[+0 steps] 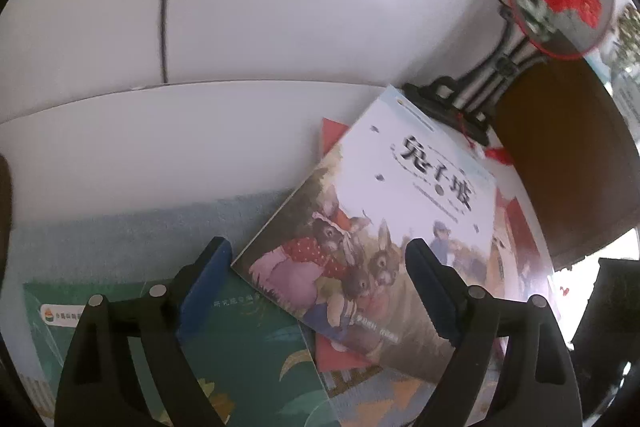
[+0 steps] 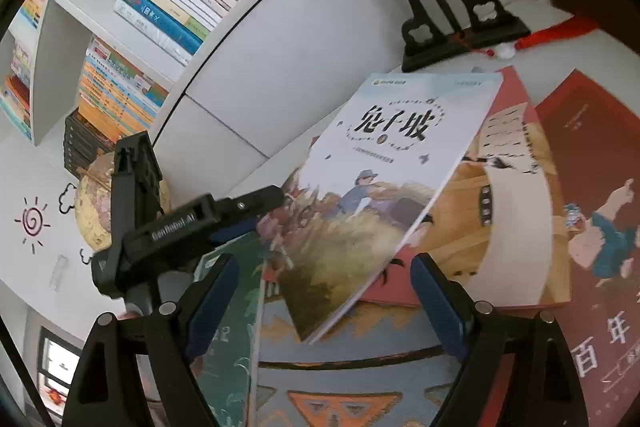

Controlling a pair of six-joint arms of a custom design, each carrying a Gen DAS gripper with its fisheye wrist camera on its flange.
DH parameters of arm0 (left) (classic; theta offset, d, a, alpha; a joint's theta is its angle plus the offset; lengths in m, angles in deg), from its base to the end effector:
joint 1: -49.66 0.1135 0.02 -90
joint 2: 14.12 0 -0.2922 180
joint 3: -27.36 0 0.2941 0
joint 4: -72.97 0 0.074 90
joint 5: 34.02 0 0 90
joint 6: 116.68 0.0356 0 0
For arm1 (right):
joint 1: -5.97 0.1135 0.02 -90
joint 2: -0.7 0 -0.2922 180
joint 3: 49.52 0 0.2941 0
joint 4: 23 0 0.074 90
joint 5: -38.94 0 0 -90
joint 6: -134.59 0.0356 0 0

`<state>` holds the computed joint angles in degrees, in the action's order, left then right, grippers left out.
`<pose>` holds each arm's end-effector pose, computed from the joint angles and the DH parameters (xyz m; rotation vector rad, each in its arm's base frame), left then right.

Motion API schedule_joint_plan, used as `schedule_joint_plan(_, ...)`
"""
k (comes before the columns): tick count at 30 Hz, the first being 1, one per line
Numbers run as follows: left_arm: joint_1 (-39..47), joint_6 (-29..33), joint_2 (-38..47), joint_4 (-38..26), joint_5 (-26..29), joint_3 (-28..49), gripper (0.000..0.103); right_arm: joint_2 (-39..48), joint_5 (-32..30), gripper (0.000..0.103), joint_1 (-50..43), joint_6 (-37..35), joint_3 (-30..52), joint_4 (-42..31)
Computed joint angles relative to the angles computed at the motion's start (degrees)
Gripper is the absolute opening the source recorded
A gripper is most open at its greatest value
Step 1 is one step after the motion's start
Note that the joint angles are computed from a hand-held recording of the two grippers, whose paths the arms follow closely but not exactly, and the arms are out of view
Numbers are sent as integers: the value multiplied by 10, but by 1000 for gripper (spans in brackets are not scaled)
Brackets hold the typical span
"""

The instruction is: Organize books

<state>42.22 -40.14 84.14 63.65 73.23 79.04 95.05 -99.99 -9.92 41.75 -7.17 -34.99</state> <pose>0.3206 -0.0525 0.0996 -0.0155 2.5643 -0.5246 0.2631 -0.0470 0.0856 0.0221 2.4058 0.9842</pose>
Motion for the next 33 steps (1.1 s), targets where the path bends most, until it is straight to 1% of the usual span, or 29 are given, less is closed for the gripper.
schedule_joint_plan(2, 3, 15, -4, 3, 30, -7, 87, 7, -10, 87, -3, 9, 3, 1)
schedule_joint_plan(6, 9, 21, -9, 6, 78, -15, 92, -1, -6, 89, -9, 23, -4, 9)
schedule_joint_plan(8, 10, 27, -11, 8, 97, -20, 92, -1, -12, 89, -18, 20, -2, 0)
schedule_joint_plan(11, 11, 45, -16, 3, 149, -33, 93, -7, -13, 89, -38, 12, -3, -13)
schedule_joint_plan(13, 2, 48, -24, 5, 158, -45, 93, -8, -22, 89, -56, -10, 3, -45)
schedule_joint_plan(15, -15, 39, -41, 9, 150, -64, 93, -9, -32, 90, -74, -40, 15, -98)
schedule_joint_plan(16, -22, 36, -57, 9, 148, -75, 93, -12, -31, 91, -85, -65, 21, -141)
schedule_joint_plan(18, -37, 31, -88, -10, 154, -94, 93, -23, -25, 91, -103, -107, 23, -190)
schedule_joint_plan(19, -46, 26, -102, -17, 167, -106, 92, -29, -21, 91, -120, -155, 27, -239)
schedule_joint_plan(20, -60, 26, -120, -28, 198, -120, 92, -23, -25, 91, -133, -202, 36, -289)
schedule_joint_plan(21, -73, 24, -125, -31, 211, -125, 92, -7, -29, 91, -146, -254, 51, -349)
schedule_joint_plan(22, -94, 24, -144, -45, 200, -133, 92, 7, -23, 91, -165, -307, 67, -417)
schedule_joint_plan(23, -125, 27, -178, -57, 148, -144, 92, -4, -9, 91, -175, -311, 65, -421)
schedule_joint_plan(24, -143, 24, -192, -59, 103, -147, 92, -24, 4, 91, -185, -307, 58, -407)
schedule_joint_plan(25, -157, 20, -207, -61, 48, -147, 92, -56, 25, 91, -194, -290, 46, -367)
schedule_joint_plan(26, -148, 10, -206, -56, 32, -142, 92, -67, 34, 91, -197, -278, 42, -345)
schedule_joint_plan(27, -133, 2, -198, -51, 49, -137, 92, -68, 36, 91, -198, -266, 44, -327)
schedule_joint_plan(28, -113, -16, -180, -37, 79, -128, 92, -56, 30, 91, -195, -257, 54, -317)
schedule_joint_plan(29, -101, -31, -161, -24, 94, -118, 92, -39, 25, 91, -183, -245, 65, -302)
schedule_joint_plan(30, -106, -41, -148, -14, 73, -109, 92, -32, 28, 91, -171, -225, 68, -275)
schedule_joint_plan(31, -121, -51, -140, -4, 40, -106, 92, -30, 44, 91, -149, -187, 62, -218)
schedule_joint_plan(33, -147, -67, -116, -4, -2, -92, 92, -25, 89, 91, -112, -149, 56, -145)
